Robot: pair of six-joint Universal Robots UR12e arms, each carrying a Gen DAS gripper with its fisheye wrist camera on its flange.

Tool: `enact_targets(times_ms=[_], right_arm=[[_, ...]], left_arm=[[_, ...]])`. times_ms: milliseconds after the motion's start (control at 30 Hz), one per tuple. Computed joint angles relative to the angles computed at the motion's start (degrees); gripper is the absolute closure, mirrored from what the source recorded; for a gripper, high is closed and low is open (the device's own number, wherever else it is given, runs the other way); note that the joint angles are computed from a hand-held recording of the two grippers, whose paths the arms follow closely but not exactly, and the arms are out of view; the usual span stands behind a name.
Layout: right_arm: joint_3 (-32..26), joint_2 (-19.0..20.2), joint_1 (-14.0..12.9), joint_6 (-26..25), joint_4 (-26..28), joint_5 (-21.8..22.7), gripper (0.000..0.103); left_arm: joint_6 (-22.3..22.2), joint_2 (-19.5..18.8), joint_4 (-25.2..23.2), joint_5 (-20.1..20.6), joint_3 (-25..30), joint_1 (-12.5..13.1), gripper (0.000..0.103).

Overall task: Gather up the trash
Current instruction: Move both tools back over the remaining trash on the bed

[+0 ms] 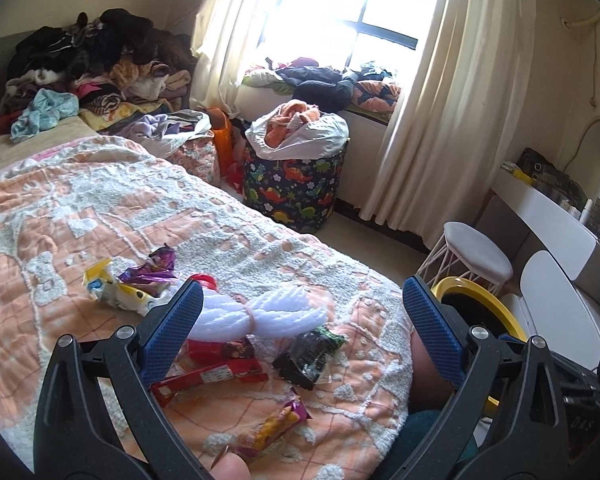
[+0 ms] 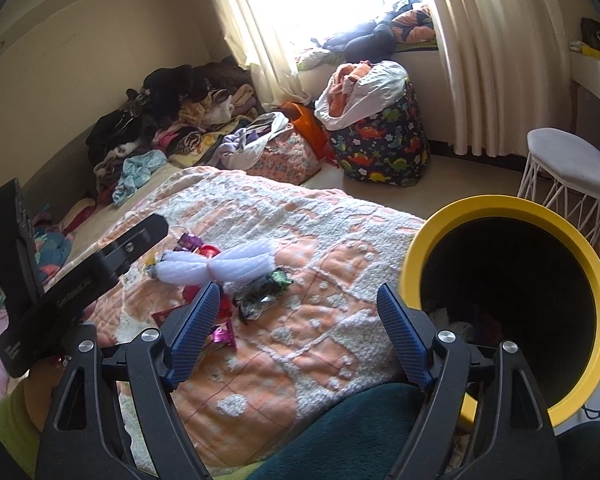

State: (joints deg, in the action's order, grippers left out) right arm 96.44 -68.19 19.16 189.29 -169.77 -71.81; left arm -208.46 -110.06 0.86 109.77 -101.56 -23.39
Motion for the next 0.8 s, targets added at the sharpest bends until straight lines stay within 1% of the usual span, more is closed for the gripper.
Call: enact_targets(times_ms=[433,800], right_arm=[[-0.60,0.29,2.13,-3.63,2.27,1.38,0.025],[-1.33,0.84,3.83,-6.00,4.15,1.27,0.025]], left_arm=[[-3.28,1.27,0.51,1.42,-2.19,1.51,0.011],[-6.33,2.40,0.17,2.80,-4.00,2.94,0.011]])
